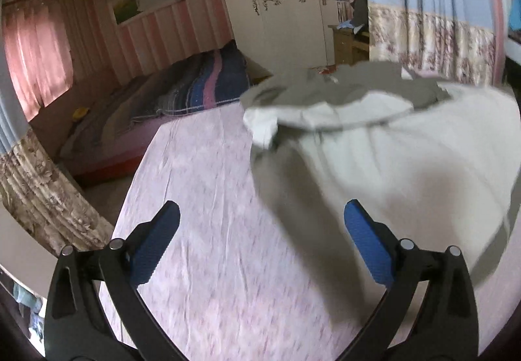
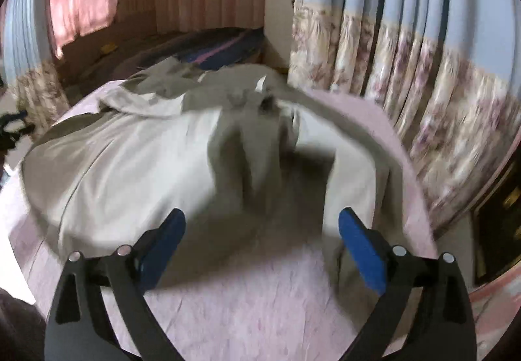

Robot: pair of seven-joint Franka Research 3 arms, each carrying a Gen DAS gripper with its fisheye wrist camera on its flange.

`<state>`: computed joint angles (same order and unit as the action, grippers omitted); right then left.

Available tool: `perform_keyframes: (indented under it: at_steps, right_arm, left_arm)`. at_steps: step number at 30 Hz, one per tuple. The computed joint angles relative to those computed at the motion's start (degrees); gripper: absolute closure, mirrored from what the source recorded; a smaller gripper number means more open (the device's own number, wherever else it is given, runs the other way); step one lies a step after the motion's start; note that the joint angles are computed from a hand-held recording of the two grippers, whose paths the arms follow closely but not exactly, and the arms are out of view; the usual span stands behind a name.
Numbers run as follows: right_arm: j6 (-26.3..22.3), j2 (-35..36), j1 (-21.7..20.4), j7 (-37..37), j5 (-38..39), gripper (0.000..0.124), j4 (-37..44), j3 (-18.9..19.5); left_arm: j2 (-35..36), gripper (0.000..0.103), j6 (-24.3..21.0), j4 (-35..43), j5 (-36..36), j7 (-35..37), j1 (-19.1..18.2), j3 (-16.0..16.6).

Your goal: Fold large clothes

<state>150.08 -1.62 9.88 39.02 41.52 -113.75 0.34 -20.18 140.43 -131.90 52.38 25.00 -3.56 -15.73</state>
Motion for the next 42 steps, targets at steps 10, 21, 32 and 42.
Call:
perform_keyframes:
  at_steps: [10,21,32,42]
  right_arm:
    - [3.6,6.2,0.7,-7.9,4.2,0.029,1.6,2.1]
    - [-1.0,15.0,1.0,-3.5,0.5,0.072,12.5,6.0]
    - [-9.1,-3.3,-0.9,-13.2,23.2,0.112,-0.4,1.3]
    - [4.7,-9.6,1.8,-5.9,11.7,0.039,-5.7,-2.5]
  left_arm:
    - [-0.7,0.003,-0.3,-4.9,2.1,-4.1,-0.7,-2.6]
    - [14.5,0.003,-2.7,6.9,5.8,-11.3,-4.6,-1.1]
    - [8.9,0.099,0.9,7.4,5.0,-8.5,-6.5,0.8]
    - [0.9,0.028,-7.1,5.0,1.5,-4.8,-3.4,-1.0]
